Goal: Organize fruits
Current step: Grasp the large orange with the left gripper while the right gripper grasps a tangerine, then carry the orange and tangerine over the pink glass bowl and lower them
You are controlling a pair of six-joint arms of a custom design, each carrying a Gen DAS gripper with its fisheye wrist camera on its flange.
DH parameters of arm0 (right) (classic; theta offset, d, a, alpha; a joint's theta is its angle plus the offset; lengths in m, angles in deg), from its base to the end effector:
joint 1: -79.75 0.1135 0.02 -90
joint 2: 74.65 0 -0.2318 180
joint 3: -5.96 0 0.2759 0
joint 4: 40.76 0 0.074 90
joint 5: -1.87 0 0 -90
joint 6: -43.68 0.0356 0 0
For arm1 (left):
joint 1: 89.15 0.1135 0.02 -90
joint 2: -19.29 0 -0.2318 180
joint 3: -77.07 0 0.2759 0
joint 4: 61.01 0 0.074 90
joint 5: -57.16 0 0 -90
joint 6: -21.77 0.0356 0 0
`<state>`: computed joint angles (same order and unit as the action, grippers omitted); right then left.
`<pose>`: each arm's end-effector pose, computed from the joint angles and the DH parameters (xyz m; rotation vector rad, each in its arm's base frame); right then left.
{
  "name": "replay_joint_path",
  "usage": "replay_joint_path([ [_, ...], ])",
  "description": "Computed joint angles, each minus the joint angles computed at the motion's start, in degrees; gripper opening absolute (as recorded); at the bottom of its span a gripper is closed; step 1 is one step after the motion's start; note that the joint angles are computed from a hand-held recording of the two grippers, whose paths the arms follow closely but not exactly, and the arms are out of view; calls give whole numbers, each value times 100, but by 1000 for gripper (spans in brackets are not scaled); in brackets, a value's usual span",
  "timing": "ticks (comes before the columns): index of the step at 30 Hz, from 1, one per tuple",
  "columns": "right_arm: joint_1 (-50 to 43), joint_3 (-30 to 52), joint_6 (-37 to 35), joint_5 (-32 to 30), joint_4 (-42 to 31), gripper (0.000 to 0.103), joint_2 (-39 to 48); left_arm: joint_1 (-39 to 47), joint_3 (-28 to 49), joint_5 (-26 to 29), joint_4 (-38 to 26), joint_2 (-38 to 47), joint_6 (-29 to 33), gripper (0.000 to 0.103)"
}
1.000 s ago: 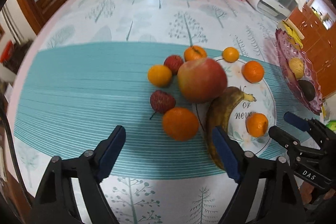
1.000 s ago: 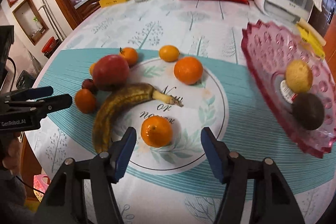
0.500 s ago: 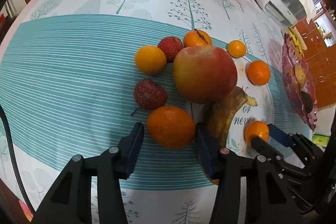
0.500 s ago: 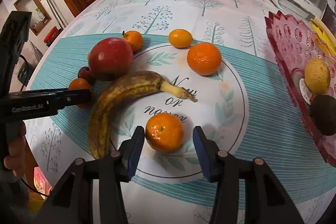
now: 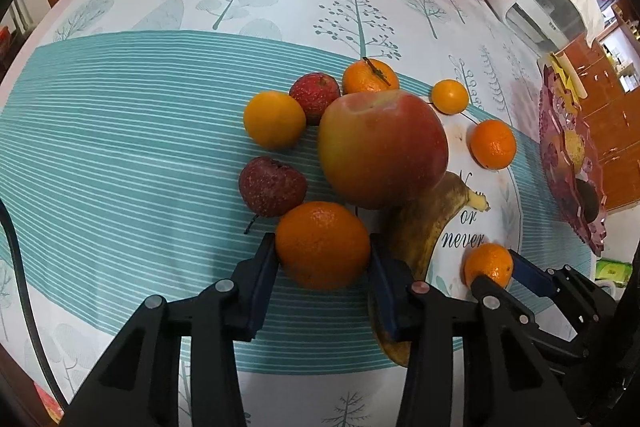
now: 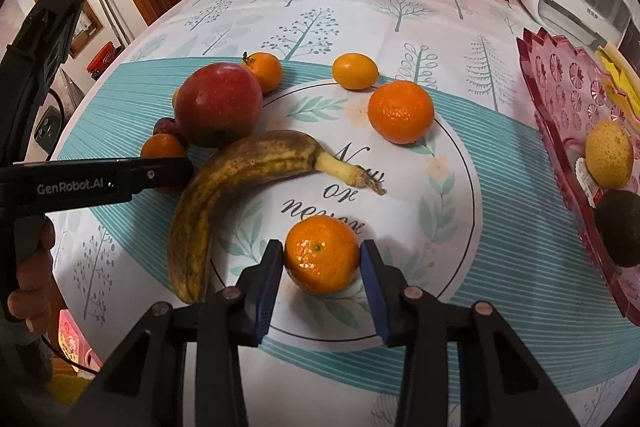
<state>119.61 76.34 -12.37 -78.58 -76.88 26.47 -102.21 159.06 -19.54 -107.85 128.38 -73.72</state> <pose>0.2684 0.2164 0.0996 -0.0936 2.7150 0.1525 0.3600 -0.0919 0.1025 0.2371 2.8672 -0.3964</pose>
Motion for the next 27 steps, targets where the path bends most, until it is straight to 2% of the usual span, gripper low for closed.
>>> replay_joint_path([
  [8, 149, -297, 136, 165, -64, 39, -489, -133, -286, -329, -305, -822, 191, 41],
  [14, 251, -627, 308, 408, -213, 39, -1236, -550, -228, -462, -680, -1536, 263, 41],
  [20, 292, -1052, 502, 964, -695, 39, -2565, -1187, 115, -439, -929, -1900, 337, 41],
  [27, 62, -1316, 734, 1631, -1621, 39, -4064, -2100, 1030, -613, -1112, -1616, 384, 41],
])
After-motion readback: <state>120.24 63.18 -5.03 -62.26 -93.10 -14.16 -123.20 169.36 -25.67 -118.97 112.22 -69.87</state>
